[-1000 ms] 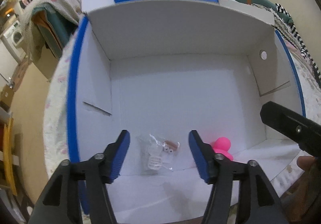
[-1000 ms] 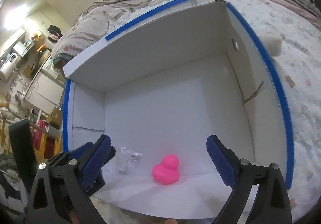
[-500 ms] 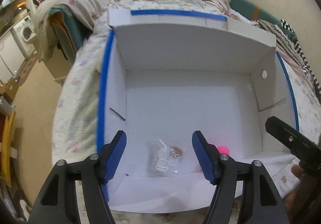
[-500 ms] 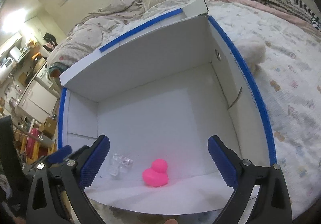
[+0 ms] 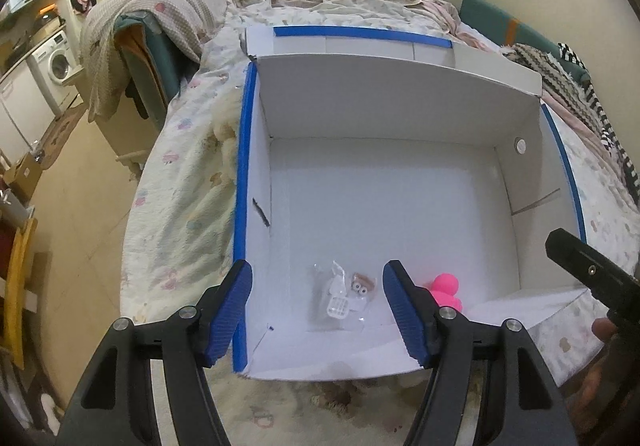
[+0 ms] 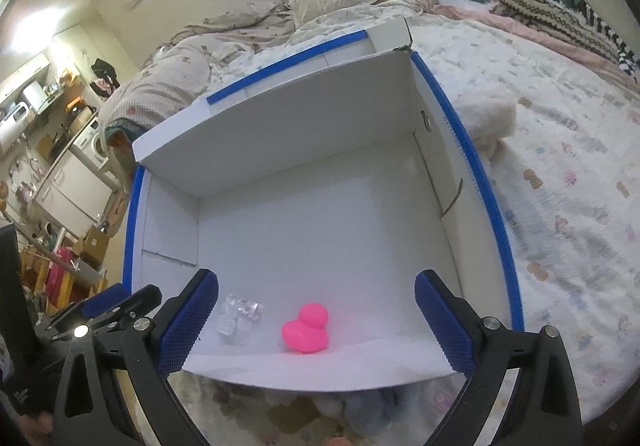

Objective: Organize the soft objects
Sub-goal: 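Withdraw both tools from the box back toward the remaining items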

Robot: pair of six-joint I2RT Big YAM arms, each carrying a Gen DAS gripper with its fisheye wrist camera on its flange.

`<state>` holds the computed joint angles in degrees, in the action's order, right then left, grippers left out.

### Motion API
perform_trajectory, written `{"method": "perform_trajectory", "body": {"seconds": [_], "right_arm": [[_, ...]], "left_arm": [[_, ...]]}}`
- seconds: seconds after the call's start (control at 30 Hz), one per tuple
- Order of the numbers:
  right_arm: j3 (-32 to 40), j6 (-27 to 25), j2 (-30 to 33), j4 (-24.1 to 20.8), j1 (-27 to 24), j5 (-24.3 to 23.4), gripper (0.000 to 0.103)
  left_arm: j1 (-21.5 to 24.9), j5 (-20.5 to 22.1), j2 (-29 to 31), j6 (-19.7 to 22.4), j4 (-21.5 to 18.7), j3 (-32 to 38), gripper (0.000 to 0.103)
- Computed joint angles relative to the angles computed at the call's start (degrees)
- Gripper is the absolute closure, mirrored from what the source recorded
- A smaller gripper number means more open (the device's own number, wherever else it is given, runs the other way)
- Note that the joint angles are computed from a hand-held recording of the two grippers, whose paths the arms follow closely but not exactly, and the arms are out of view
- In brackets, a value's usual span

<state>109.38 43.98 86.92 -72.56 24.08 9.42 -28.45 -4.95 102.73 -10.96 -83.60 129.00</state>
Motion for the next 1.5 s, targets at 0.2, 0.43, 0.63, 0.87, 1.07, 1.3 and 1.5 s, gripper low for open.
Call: {"method": "perform_trajectory", "body": {"seconds": [0.2, 0.43, 0.63, 0.87, 1.07, 1.3, 1.5], "right_arm": [[1.4, -1.1, -0.2, -2.7, 1.0, 2.0, 0.000], [0.8, -1.1, -1.7, -3.9, 1.2, 2.3, 0.000], [-0.9, -1.0, -3.0, -4.0, 2.6, 1.8, 0.000], [-2.1, 0.3, -3.8, -6.0, 4.0, 1.6, 0.000], [-4.0, 0.7, -4.6, -6.0, 4.9, 0.4, 0.000], [-5.7, 0.8, -5.1, -7.3, 5.7, -1.1, 0.000], [-6.8, 1.8, -5.4, -8.6, 5.3, -2.3, 0.000]], "left_arm": [[0.0, 0.1, -2.4, 0.4, 0.9, -2.5, 0.038], [-0.2, -0.9, -5.4, 0.7, 1.6, -6.7, 0.038], [0.6, 0.6, -7.1, -1.4, 0.9, -9.2, 0.038], [0.7, 0.2, -8.9, -1.8, 0.9, -12.0, 0.038], [0.4, -0.9, -10.2, -1.8, 1.6, -14.4, 0.038], [0.3, -1.5, -10.6, -1.3, 0.5, -16.2, 0.038], [1.2, -1.5, -9.7, -2.5, -1.7, -16.4, 0.038]]}}
